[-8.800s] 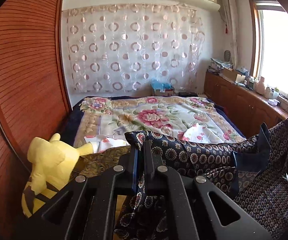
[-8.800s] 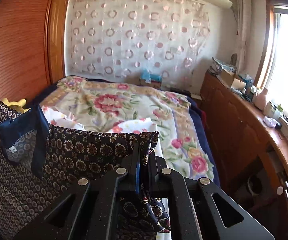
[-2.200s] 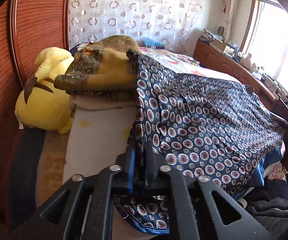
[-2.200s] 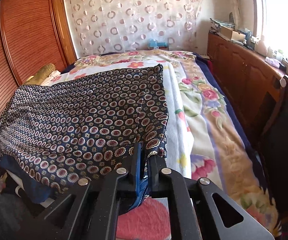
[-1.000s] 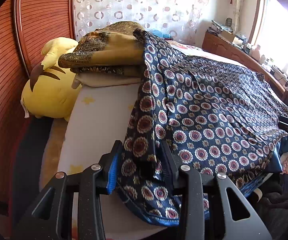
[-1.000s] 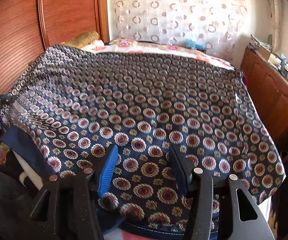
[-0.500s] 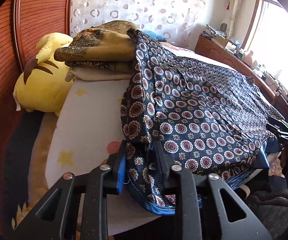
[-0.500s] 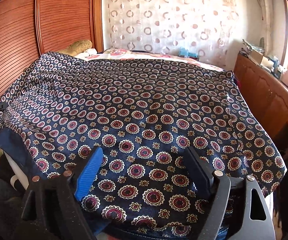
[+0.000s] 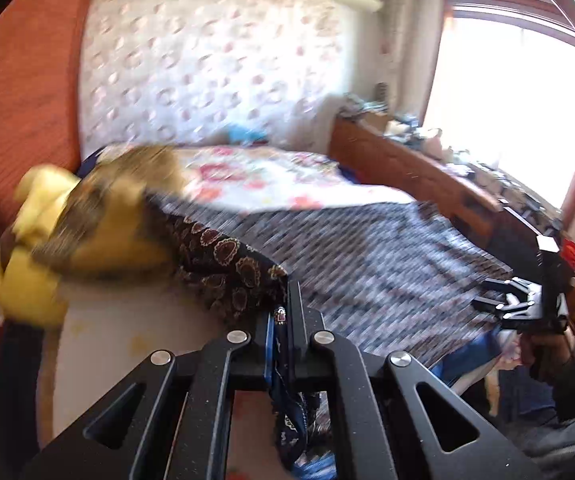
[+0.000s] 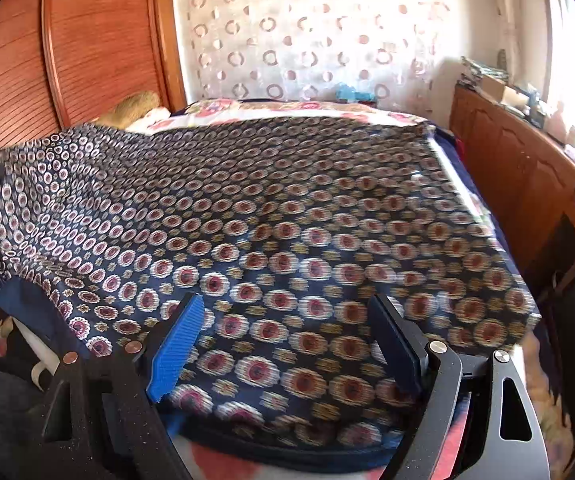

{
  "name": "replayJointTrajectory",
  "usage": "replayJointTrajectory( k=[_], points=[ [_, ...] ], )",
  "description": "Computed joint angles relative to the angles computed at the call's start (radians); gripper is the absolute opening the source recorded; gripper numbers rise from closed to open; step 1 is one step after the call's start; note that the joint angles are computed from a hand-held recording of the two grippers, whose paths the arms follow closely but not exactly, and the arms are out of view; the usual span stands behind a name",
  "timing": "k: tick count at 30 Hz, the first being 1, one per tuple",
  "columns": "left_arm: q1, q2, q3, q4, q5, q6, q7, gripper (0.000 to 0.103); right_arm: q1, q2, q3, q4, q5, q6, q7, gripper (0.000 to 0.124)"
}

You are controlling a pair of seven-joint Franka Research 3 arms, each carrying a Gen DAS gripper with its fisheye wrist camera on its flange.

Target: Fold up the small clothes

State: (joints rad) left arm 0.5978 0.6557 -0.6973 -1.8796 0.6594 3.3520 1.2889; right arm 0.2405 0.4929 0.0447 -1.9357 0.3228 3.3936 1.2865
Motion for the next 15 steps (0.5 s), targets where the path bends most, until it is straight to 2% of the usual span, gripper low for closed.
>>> replayJointTrajectory(
  k=[3,6,8,10,15],
  points=[
    [0.006,0.084,-0.1,0.102,0.026,-0.066,0.066,0.005,-0.008,-0.029,-0.007,-0.039,0.013,0.026,0.004,0.085],
    [-0.013,0.211,-0.217,0.243,0.022,-0.19,0.194,0.005,-0.055,-0.058,0.026,-0.084,-0.002,0.053,0.021,0.085],
    [-0.082,0.269,-0.236,0.353,0.008,-0.269,0.273,0.005,-0.066,-0.07,0.027,-0.103,-0.006,0.064,0.03,0.085],
    [-0.125,0.333,-0.287,0.447,-0.02,-0.35,0.361,0.005,-0.066,-0.078,0.02,-0.117,-0.006,0.076,0.034,0.085],
    [-0.209,0.394,-0.339,0.565,-0.094,-0.455,0.494,0.005,-0.122,-0.107,0.063,-0.173,-0.05,0.133,0.093,0.085]
  ],
)
